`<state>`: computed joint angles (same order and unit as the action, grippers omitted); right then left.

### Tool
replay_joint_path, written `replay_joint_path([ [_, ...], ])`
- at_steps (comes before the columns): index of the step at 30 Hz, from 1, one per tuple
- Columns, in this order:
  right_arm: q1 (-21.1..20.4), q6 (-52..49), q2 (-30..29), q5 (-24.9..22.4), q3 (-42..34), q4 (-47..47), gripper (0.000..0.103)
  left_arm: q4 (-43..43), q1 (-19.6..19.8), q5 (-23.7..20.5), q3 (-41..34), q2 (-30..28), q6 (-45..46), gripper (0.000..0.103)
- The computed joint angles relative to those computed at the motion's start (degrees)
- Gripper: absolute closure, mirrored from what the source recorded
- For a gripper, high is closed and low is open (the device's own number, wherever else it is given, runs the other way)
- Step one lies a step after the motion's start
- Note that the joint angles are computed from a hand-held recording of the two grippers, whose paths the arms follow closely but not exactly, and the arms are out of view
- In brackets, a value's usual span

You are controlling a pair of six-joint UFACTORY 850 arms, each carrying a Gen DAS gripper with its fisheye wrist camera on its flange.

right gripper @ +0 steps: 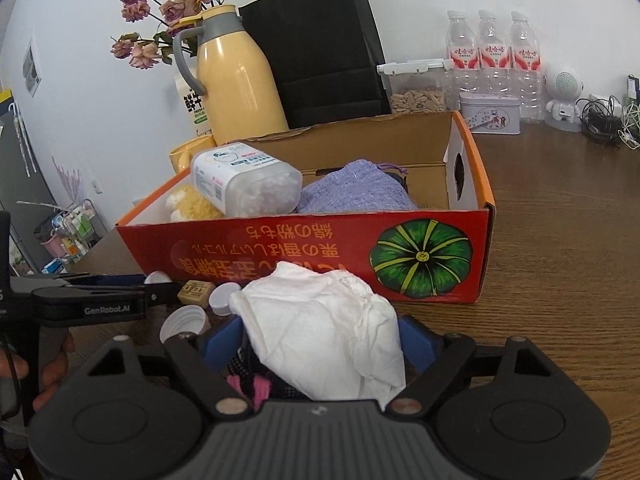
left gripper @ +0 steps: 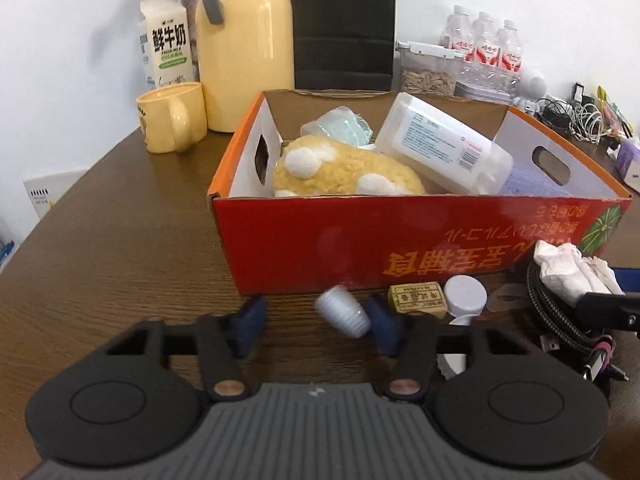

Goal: Organize objects
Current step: 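Grasp a white cap with the left tool while the right tool grasps the white cloth, then carry the cap and white cloth into the box and open both tools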

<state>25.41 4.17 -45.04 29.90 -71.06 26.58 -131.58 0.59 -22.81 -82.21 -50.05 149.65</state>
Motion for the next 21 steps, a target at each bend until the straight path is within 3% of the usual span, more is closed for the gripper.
replay_joint_path([
  [1,0.0,0.0,0.0,0.0,0.0,0.0,0.019,2.2,0.2,-0.8,0.1,0.1,-1.7,0.074],
  [15,0.9,-1.4,1.4,3.5,2.1,1.9,0.021,-1.9,1.2,-6.1,4.7,2.7,2.3,0.074],
  [21,1.7,-2.8,3.2,6.5,4.0,2.2,0.021,-2.0,2.0,-10.7,7.6,5.4,2.5,0.074],
])
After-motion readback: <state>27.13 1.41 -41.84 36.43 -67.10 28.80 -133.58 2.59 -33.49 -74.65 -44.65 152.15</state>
